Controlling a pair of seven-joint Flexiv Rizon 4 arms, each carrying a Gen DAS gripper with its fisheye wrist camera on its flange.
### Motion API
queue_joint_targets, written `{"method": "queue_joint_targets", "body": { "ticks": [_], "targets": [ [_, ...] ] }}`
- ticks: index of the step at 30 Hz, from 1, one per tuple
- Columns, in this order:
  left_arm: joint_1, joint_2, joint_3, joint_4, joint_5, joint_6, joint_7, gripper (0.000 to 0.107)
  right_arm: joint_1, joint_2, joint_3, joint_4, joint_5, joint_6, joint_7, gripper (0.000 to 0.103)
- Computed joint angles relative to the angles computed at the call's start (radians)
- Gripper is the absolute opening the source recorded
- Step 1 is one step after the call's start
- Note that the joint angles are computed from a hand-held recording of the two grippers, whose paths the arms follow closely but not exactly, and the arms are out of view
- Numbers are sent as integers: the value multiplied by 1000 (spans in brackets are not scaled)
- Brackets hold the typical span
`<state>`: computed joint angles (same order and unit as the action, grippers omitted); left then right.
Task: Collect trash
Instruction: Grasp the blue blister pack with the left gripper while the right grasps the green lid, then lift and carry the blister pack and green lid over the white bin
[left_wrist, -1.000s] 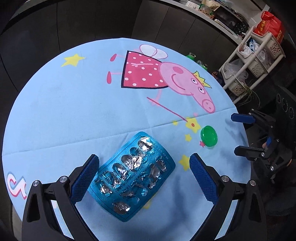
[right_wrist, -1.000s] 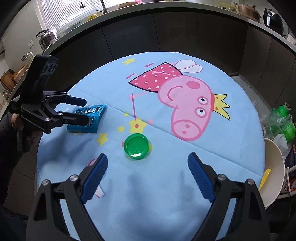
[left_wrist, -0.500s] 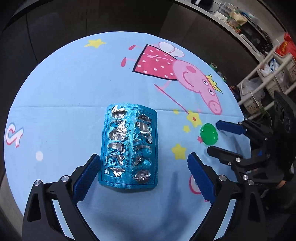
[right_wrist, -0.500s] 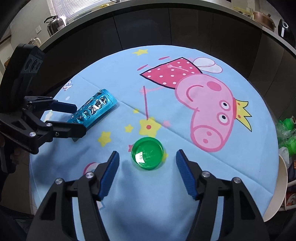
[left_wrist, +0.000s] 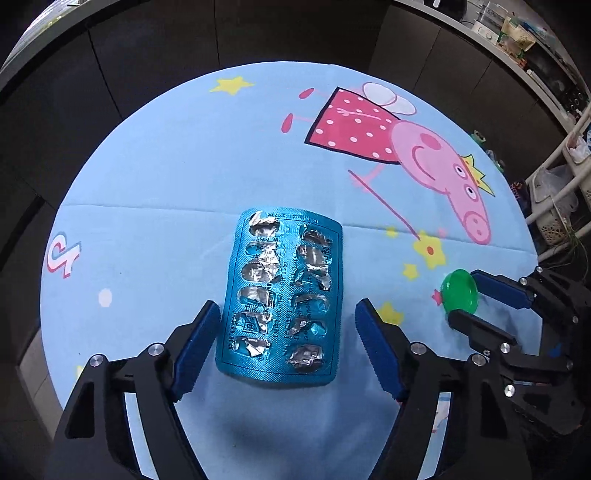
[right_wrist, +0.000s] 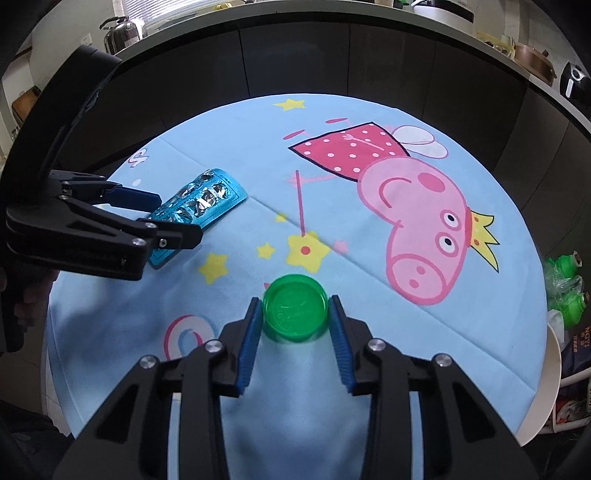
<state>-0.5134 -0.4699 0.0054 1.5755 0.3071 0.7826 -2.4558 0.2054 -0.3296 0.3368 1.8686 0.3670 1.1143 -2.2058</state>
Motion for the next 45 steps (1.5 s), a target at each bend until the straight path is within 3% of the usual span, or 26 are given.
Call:
{"method": "queue_joint_targets", "body": {
  "ticks": [3, 12, 21, 30, 45],
  "targets": [
    [-31, -14, 14, -39, 54, -61, -9, 68, -15, 20, 11, 6, 32, -5, -18, 37],
    [-38, -3, 14, -31, 79, -58, -74, 62, -45, 97, 2, 12, 172, -47, -97, 37],
    [-63, 68, -2, -15, 107, -9, -172, 62, -60, 176, -60, 11, 319, -93, -180, 37],
    [-122, 47, -26, -175, 187, -91, -170, 62, -83, 224, -123, -1, 432, -121, -233, 37],
    [-213, -177, -4, -588, 164, -216, 7, 62, -172, 214, -201, -50, 563, -168, -280, 37]
  ]
}}
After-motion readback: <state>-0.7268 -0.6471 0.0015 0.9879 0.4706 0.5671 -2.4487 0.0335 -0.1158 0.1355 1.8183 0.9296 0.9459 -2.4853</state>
